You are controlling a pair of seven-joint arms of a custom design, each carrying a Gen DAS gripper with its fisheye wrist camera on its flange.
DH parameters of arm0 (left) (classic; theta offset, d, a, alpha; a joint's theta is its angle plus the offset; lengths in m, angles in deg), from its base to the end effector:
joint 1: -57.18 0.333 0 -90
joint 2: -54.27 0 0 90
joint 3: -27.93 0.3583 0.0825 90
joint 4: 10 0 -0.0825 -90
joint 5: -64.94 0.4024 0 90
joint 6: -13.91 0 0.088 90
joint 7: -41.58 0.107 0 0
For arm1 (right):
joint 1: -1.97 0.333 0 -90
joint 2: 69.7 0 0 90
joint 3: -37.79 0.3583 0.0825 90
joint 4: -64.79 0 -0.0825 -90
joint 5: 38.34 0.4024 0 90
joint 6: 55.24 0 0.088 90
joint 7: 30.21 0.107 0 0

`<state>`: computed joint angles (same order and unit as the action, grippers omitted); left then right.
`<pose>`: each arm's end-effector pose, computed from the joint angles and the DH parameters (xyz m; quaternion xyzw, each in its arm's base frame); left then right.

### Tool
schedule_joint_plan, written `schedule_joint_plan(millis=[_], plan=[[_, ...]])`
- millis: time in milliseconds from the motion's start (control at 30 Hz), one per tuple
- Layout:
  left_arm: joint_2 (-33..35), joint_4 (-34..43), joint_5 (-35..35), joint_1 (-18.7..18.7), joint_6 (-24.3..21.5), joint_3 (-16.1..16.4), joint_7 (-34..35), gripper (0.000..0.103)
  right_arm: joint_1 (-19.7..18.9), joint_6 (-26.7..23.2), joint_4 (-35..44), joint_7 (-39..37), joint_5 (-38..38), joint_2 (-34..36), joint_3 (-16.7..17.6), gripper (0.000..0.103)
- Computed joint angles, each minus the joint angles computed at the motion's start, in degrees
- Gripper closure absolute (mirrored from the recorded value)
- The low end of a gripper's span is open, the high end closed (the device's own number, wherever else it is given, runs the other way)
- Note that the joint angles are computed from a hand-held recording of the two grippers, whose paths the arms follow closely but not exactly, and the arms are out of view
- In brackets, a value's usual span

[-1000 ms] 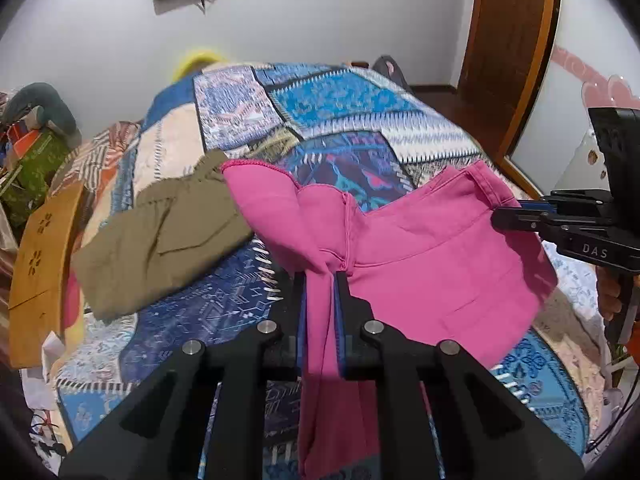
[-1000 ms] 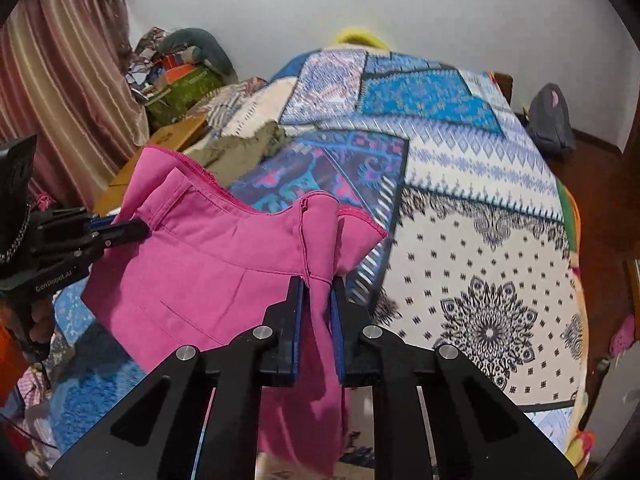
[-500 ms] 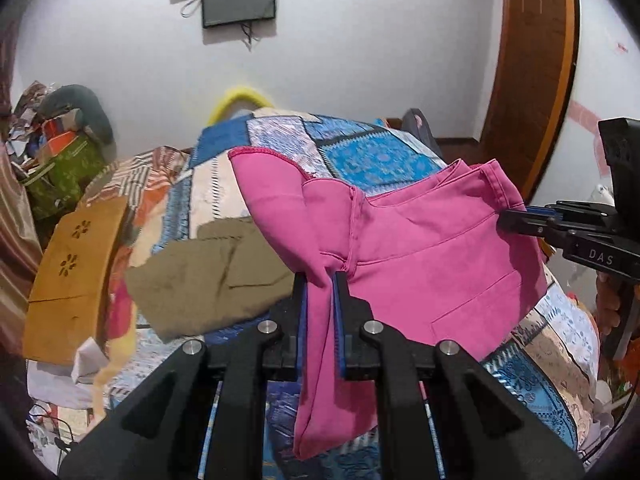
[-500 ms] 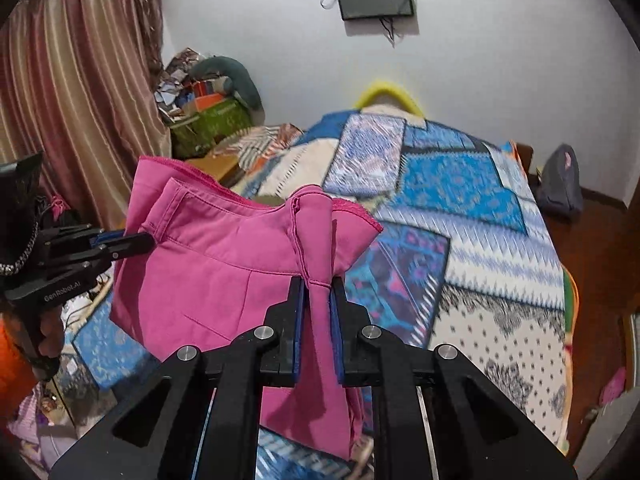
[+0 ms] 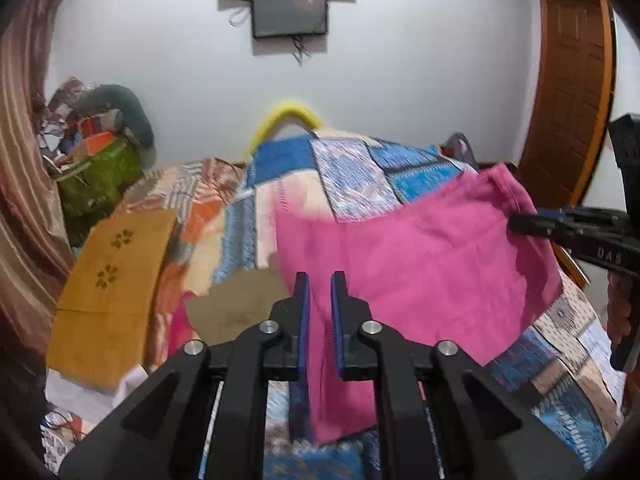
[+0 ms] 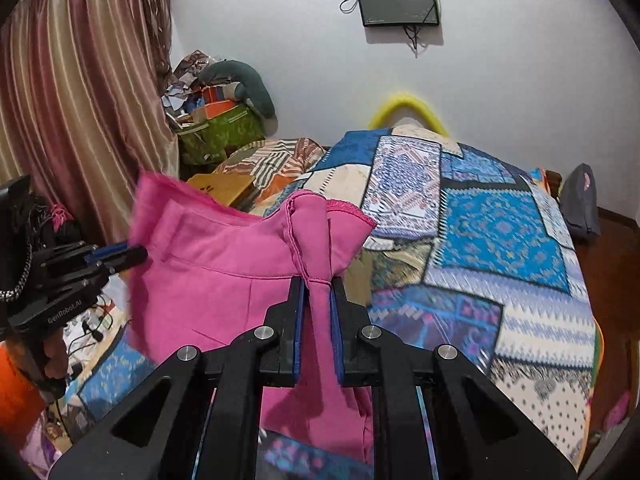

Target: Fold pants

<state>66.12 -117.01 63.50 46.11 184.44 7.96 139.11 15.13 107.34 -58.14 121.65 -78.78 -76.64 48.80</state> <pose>0.5959 -0.3329 0.5550 -0.4149 0.7952 -0.3890 0.2104 0.5041 0.2684 0.5736 -0.6177 0.6546 -0.2479 0.3586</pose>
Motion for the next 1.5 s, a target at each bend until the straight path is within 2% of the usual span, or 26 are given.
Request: schedule_joint_plan(millis=[100,200,300,333,500,567,633,733,867,1067,1167,1200,1267,1367,1433,1500], plan=[[2.8,3.5,-6.1,3.9,-1.8,-3.8,5.8,0.096,1.1,0.0,3.6,-2.1,1.6,4.3,-0.7,0.093],[5.8,6.2,-2.2,1.4,-2.8,0.1,2.4,0.096,3.0,-3.2,7.0,-0.4,-1.3,8.5,-2.3,0.094],[9.2,8.2,-5.7,4.5,-6.9,-2.7,4.3,0.096,4.5,-2.5,6.6,0.9,-1.3,9.4,-4.9,0.094],[10.0,8.3,-6.2,4.7,-7.6,-2.8,4.4,0.096,5.0,-2.7,6.1,2.3,-2.6,9.2,-5.8,0.094],[15.8,12.9,-3.7,1.9,-15.2,-0.9,2.6,0.095,4.1,-2.2,2.6,3.5,-1.6,6.8,-7.5,0.094],[17.7,14.7,-3.4,1.1,-17.2,-1.0,2.3,0.087,3.4,-2.6,1.0,3.5,-1.5,5.8,-7.4,0.094],[19.5,16.1,-4.9,1.4,-18.3,-2.6,3.5,0.067,2.5,-2.6,-1.2,2.9,-0.5,4.8,-7.2,0.094],[20.7,17.1,-5.1,0.3,-17.7,-2.6,2.9,0.048,1.2,-2.2,-3.6,1.5,1.7,4.3,-6.8,0.094],[23.2,20.1,-7.6,0.8,-20.7,-4.3,3.2,0.044,-0.1,-0.5,-6.3,-0.1,3.8,4.0,-6.5,0.094],[26.2,24.5,-7.5,-1.1,-24.0,-3.0,1.5,0.044,-1.6,2.8,-8.6,2.2,1.5,4.1,-6.0,0.094],[26.9,25.1,-7.8,-1.4,-24.3,-3.2,1.7,0.044,-1.8,3.4,-8.7,2.3,1.0,4.3,-5.9,0.094],[27.1,25.4,-7.7,-1.6,-24.6,-3.1,1.5,0.045,-1.8,3.6,-8.7,2.1,1.0,4.3,-6.0,0.094],[27.6,26.1,-7.8,-1.8,-25.1,-3.3,1.7,0.053,-1.9,4.3,-9.0,1.5,1.3,4.3,-6.1,0.094],[27.2,25.1,-8.3,-1.8,-23.2,-4.0,3.0,0.076,-2.1,5.3,-9.4,1.3,1.8,4.4,-6.2,0.093],[26.9,25.0,-7.3,-2.7,-22.7,-3.4,2.6,0.093,-2.4,5.6,-9.4,2.3,1.0,4.3,-6.0,0.093],[25.6,23.3,-4.2,-4.8,-20.0,-1.2,1.3,0.097,-2.6,5.9,-9.4,3.5,0.2,4.2,-5.9,0.094]])
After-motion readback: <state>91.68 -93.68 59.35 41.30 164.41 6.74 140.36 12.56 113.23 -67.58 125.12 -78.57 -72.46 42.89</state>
